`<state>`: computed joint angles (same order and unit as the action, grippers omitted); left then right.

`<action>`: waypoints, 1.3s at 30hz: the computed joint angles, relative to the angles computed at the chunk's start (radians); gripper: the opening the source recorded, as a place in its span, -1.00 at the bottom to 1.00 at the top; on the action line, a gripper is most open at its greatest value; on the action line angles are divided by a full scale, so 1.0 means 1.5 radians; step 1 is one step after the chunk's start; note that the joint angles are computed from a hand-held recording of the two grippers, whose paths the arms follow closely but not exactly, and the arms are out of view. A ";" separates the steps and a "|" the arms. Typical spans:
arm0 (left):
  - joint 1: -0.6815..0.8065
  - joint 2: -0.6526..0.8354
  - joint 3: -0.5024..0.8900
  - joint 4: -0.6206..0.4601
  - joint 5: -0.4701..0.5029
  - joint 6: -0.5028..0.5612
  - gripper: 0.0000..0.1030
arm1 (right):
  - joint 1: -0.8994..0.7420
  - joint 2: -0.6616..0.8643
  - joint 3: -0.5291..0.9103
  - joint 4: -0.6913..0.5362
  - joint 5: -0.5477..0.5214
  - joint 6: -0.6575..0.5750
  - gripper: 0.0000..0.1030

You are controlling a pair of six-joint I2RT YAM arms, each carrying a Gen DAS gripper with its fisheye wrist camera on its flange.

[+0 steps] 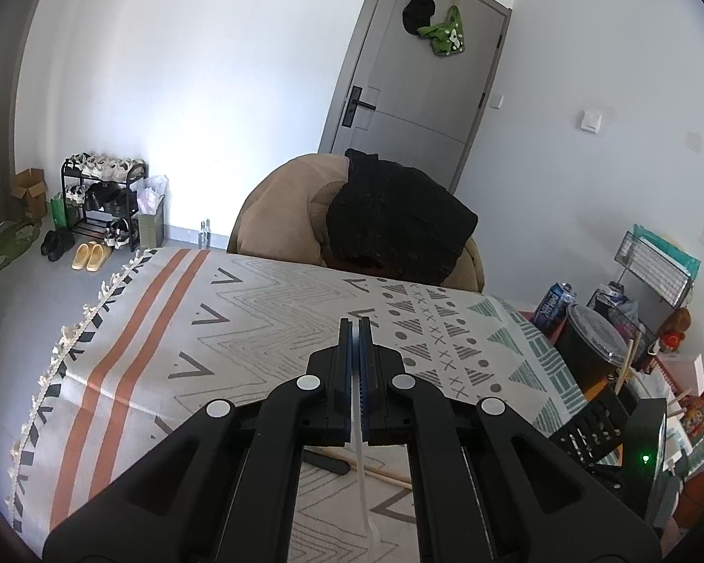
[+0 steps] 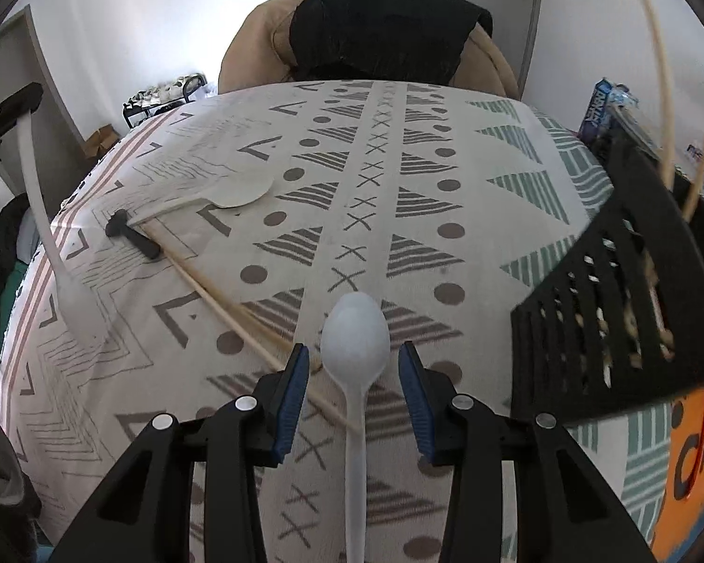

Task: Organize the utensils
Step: 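Lift the white fork and white spoon and carry them toward the black holder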

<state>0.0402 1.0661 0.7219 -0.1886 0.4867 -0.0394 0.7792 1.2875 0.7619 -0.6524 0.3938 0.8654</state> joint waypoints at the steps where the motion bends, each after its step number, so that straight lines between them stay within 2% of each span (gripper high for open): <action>1: -0.003 0.004 -0.001 0.009 -0.005 -0.003 -0.93 | -0.005 0.008 0.004 0.000 0.000 -0.004 -0.23; 11: -0.036 0.037 -0.003 0.068 -0.038 -0.021 -0.93 | -0.053 0.069 0.021 0.029 -0.051 -0.058 -0.23; 15: -0.034 0.038 -0.003 0.066 -0.034 -0.021 -0.93 | -0.069 0.085 0.030 0.036 -0.068 -0.083 -0.20; 17: -0.031 0.037 -0.003 0.062 -0.030 -0.021 -0.93 | -0.073 0.088 0.036 0.033 -0.076 -0.093 -0.35; 19: -0.025 0.028 -0.004 0.055 -0.026 -0.020 -0.93 | -0.073 0.085 0.042 0.028 -0.077 -0.100 -0.37; 25: -0.007 -0.007 -0.007 0.028 -0.013 -0.016 -0.93 | -0.033 0.026 0.058 -0.013 -0.020 -0.078 -0.37; 31: 0.000 -0.056 -0.013 -0.003 -0.004 -0.015 -0.93 | 0.033 -0.048 0.087 -0.087 0.060 -0.041 -0.37; 39: -0.022 -0.119 -0.019 -0.039 -0.009 -0.026 -0.93 | 0.147 -0.135 0.123 -0.187 0.182 0.044 -0.37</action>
<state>0.0070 0.8870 0.6935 -0.2479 0.4729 -0.0779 1.0000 1.0844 0.9467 -0.9327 0.6675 0.9320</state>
